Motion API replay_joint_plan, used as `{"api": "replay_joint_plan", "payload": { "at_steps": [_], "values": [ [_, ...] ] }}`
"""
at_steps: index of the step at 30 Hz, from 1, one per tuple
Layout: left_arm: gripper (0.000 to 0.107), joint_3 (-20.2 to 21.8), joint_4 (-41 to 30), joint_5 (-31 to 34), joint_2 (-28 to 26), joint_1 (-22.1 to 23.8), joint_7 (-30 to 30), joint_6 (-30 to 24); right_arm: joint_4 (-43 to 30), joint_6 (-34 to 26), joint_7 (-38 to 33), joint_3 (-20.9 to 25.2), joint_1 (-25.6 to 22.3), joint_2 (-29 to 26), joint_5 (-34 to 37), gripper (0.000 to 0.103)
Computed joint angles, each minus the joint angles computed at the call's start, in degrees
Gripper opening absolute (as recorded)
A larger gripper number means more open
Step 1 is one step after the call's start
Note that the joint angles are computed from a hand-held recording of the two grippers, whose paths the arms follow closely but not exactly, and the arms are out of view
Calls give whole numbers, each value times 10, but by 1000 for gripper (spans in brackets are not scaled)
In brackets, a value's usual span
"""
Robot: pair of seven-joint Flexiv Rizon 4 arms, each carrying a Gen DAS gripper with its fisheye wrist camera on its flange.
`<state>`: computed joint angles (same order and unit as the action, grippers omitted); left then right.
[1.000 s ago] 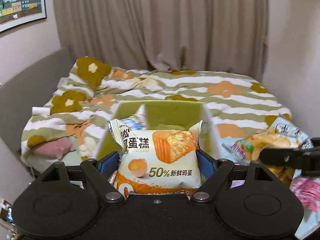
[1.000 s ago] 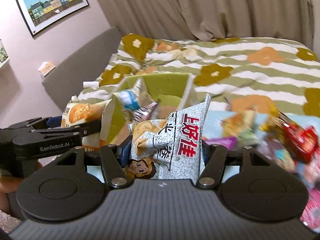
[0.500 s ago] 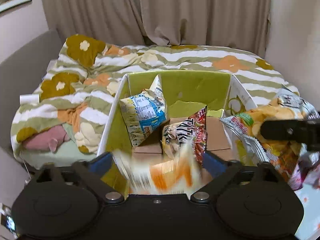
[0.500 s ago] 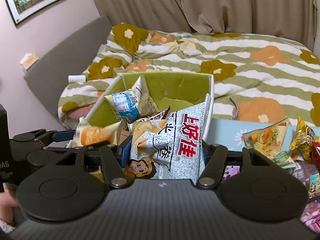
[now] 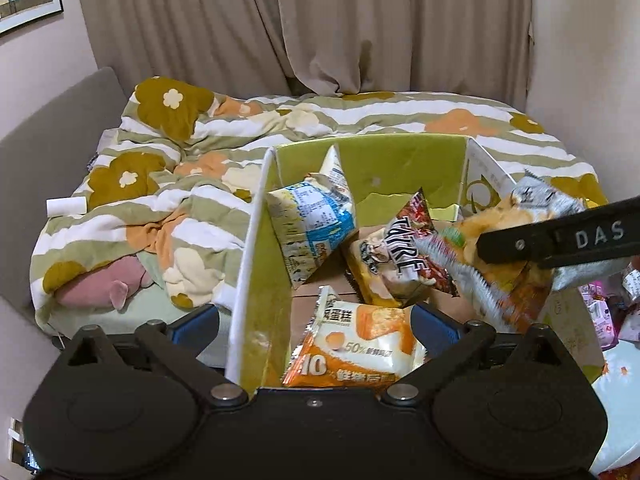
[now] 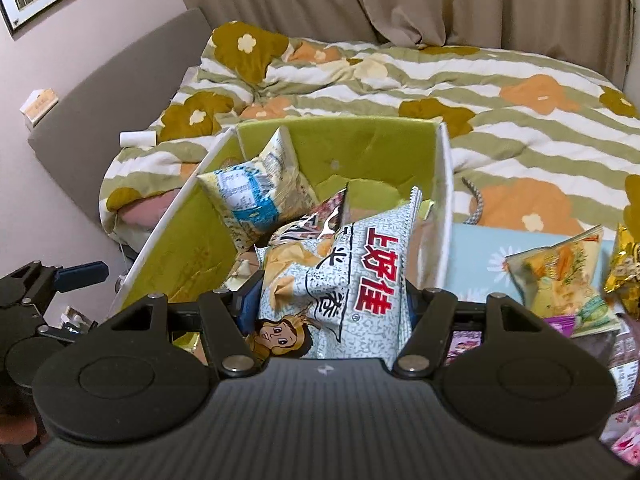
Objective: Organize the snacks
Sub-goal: 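Withdraw both tools from the box toward the snack pile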
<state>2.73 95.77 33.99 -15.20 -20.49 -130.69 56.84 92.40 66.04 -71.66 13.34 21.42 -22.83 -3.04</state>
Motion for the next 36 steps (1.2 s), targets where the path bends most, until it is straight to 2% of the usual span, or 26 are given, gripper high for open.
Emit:
{"api": "replay_joint_plan", "payload": {
  "at_steps": [1,2,3,8,10,14,21,25,30,36],
  "values": [
    [103,1,2,2,2,0,-2,1,-1,1,0,1,1,-2,1,80],
    [103,2,4,2,3,1,-3,3,0,5,2,0,5,-4,-1,86],
    [103,2,7,3,5,2,-3,4,1,8,3,-1,7,-6,-4,102],
    [103,0,23,0,11,8,-5,18,34,52,31,-23,26,-2,-43,103],
    [103,-2,26,-6,11,10,-2,21,55,87,45,-35,33,1,-65,103],
    [103,-2,22,0,11,6,-3,20,72,104,62,-43,35,6,-96,103],
    [103,-3,5,35,21,-10,-35,3,81,113,36,-17,9,24,-89,103],
    [103,-11,-15,69,25,-27,-59,-20,91,96,24,-8,-7,52,-70,103],
    [103,-28,-45,98,20,-53,-100,-37,133,118,-6,3,-44,102,-20,103],
    [103,-45,-101,98,-18,-93,-120,-52,206,126,-17,-25,-75,178,-15,103]
  ]
}}
